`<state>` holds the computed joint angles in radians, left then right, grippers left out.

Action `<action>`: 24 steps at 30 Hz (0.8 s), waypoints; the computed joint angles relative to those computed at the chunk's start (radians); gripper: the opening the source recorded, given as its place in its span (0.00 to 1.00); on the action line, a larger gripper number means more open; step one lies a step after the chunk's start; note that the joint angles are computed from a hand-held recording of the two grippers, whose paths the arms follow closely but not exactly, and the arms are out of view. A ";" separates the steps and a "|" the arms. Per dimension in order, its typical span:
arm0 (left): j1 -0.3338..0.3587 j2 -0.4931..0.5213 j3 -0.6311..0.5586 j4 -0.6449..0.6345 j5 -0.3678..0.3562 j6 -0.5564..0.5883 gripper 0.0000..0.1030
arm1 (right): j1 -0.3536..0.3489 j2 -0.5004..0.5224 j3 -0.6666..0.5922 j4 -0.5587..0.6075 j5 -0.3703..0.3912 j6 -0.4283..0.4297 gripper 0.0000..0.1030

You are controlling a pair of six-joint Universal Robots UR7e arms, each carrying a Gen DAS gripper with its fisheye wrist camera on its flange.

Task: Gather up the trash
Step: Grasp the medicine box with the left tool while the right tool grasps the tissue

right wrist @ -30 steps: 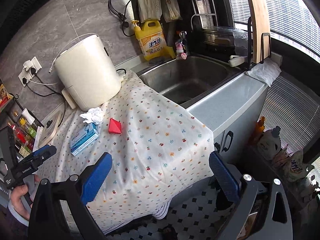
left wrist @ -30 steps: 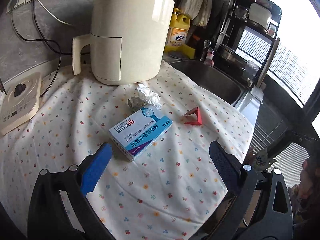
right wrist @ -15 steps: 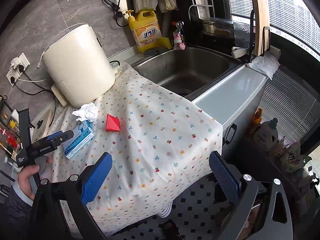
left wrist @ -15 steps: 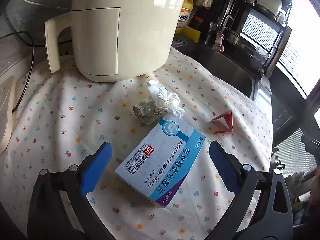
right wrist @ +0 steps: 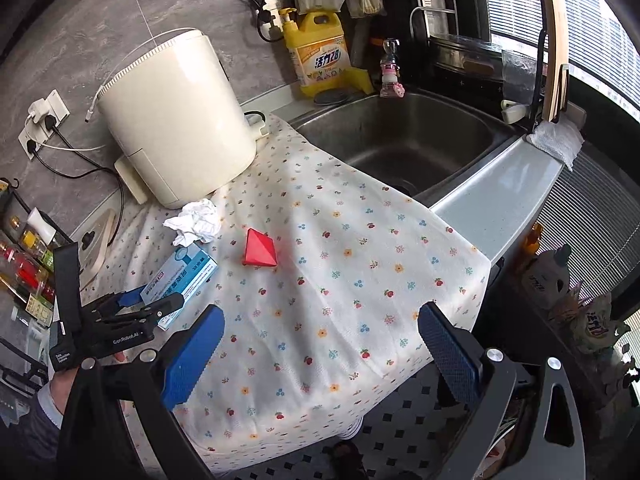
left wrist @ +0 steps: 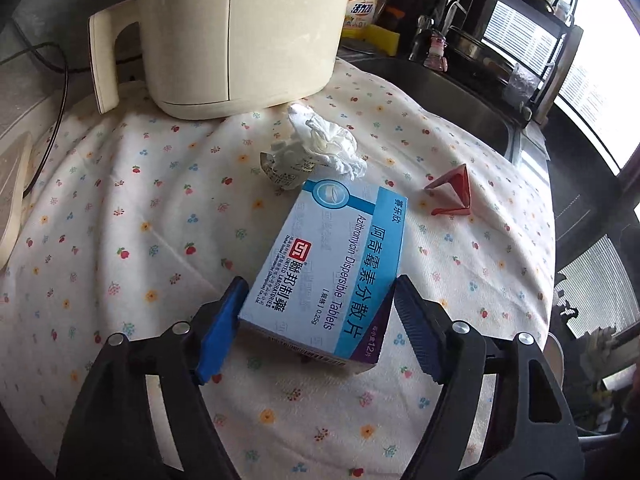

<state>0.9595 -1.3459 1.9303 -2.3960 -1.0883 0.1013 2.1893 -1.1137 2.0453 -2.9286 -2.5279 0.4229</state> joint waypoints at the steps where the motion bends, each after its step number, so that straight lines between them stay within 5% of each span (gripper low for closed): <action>1: 0.000 -0.009 0.004 0.003 -0.002 -0.012 0.70 | -0.002 0.004 -0.008 0.004 0.006 -0.008 0.92; 15: -0.048 -0.227 0.085 -0.026 0.168 -0.263 0.69 | -0.087 0.191 -0.282 0.035 0.323 -0.349 0.90; 24: -0.068 -0.332 0.133 0.005 0.319 -0.433 0.69 | -0.130 0.327 -0.474 0.153 0.401 -0.480 0.85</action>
